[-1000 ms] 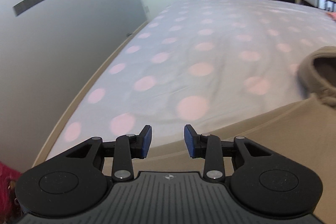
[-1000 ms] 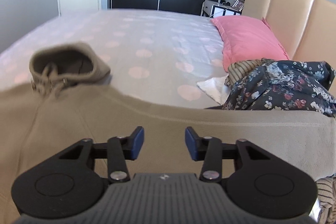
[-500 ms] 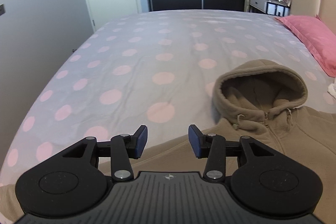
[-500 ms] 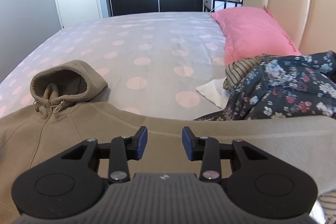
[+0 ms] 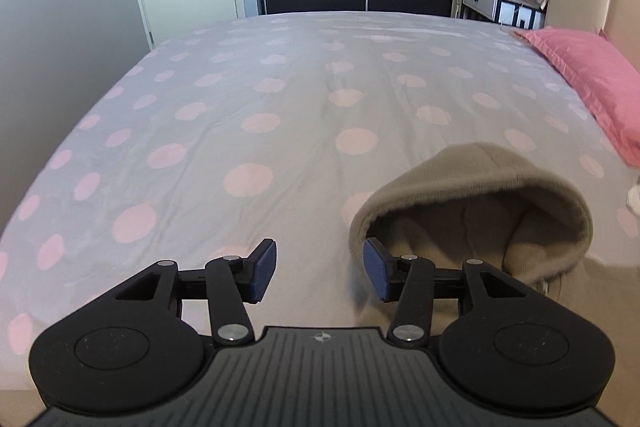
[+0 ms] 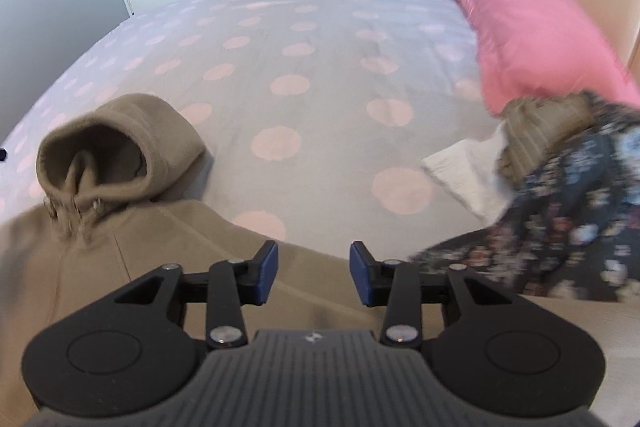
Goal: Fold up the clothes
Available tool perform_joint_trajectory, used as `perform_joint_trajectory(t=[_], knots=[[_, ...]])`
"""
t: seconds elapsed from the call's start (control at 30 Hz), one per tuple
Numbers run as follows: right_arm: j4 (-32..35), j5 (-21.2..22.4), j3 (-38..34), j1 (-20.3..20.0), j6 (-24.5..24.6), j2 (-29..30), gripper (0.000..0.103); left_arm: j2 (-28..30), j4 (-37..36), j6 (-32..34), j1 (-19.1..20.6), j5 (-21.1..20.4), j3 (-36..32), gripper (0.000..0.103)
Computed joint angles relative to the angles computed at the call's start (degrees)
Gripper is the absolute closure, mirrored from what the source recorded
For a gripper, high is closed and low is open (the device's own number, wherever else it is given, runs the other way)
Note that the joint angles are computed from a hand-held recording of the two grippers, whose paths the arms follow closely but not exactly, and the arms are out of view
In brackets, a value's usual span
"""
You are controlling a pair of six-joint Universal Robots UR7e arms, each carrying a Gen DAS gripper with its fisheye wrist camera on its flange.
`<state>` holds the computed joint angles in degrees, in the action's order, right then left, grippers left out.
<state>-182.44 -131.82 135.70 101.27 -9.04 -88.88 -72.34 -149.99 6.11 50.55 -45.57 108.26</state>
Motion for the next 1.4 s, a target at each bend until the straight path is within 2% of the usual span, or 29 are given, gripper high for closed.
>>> perform_joint_trajectory(t=[0.13, 0.2, 0.33, 0.4, 0.47, 0.6, 0.67, 0.77, 0.8, 0.83, 0.87, 1.0, 1.1, 1.23, 1.33, 1.4], knots=[[1.7, 8.7, -4.7, -4.3, 5.0, 3.9, 0.043, 4.8, -3.0, -2.1, 2.1, -2.6, -5.3, 0.056], [3.3, 13.0, -7.7, -6.0, 8.7, 6.4, 0.040, 7.2, -0.9, -4.5, 3.5, -4.6, -8.9, 0.055], [4.4, 22.3, -13.4, -8.3, 16.5, 12.5, 0.038, 10.9, 7.4, -9.8, 7.8, -12.9, -16.1, 0.055], [3.7, 25.5, -16.2, -8.4, 17.9, 16.0, 0.035, 12.2, 10.7, -10.9, 10.3, -18.9, -18.9, 0.055], [3.7, 27.5, -19.1, -8.2, 18.3, 19.5, 0.033, 13.3, 12.0, -9.7, 11.5, -21.2, -20.0, 0.055], [8.1, 25.6, -24.7, -6.9, 15.8, 25.6, 0.032, 15.3, 15.9, -6.5, 12.6, -20.1, -21.3, 0.055], [10.7, 23.7, -26.0, -6.7, 15.1, 27.2, 0.032, 15.3, 17.6, -5.9, 13.7, -21.8, -21.4, 0.055], [13.3, 23.1, -26.4, -7.7, 15.2, 28.1, 0.032, 14.9, 18.9, -4.6, 15.0, -22.8, -21.2, 0.055], [14.2, 23.1, -26.5, -8.1, 15.3, 28.3, 0.032, 14.9, 19.3, -4.2, 15.2, -22.4, -21.1, 0.053], [14.7, 22.8, -26.5, -8.4, 15.3, 28.6, 0.032, 14.8, 19.6, -3.8, 15.5, -21.9, -21.0, 0.047], [14.9, 22.1, -26.6, -8.7, 15.3, 28.9, 0.032, 14.8, 19.9, -3.4, 15.6, -21.2, -20.8, 0.043], [14.6, 23.2, -26.5, -9.8, 15.1, 29.2, 0.032, 14.3, 18.9, -0.6, 15.6, -21.0, -20.1, 0.042], [14.0, 23.5, -27.2, -9.6, 13.0, 29.1, 0.033, 14.6, 16.3, 2.2, 15.1, -21.3, -20.5, 0.042], [13.3, 24.6, -29.5, -9.4, 12.1, 30.3, 0.034, 17.1, 16.9, 2.9, 14.9, -22.2, -23.2, 0.042], [13.4, 22.4, -31.7, -8.8, 11.0, 32.5, 0.041, 18.7, 17.4, 3.4, 14.9, -21.9, -23.6, 0.042], [13.5, 20.0, -33.1, -8.1, 9.8, 34.1, 0.054, 18.5, 14.7, 5.1, 14.8, -22.0, -21.9, 0.043]])
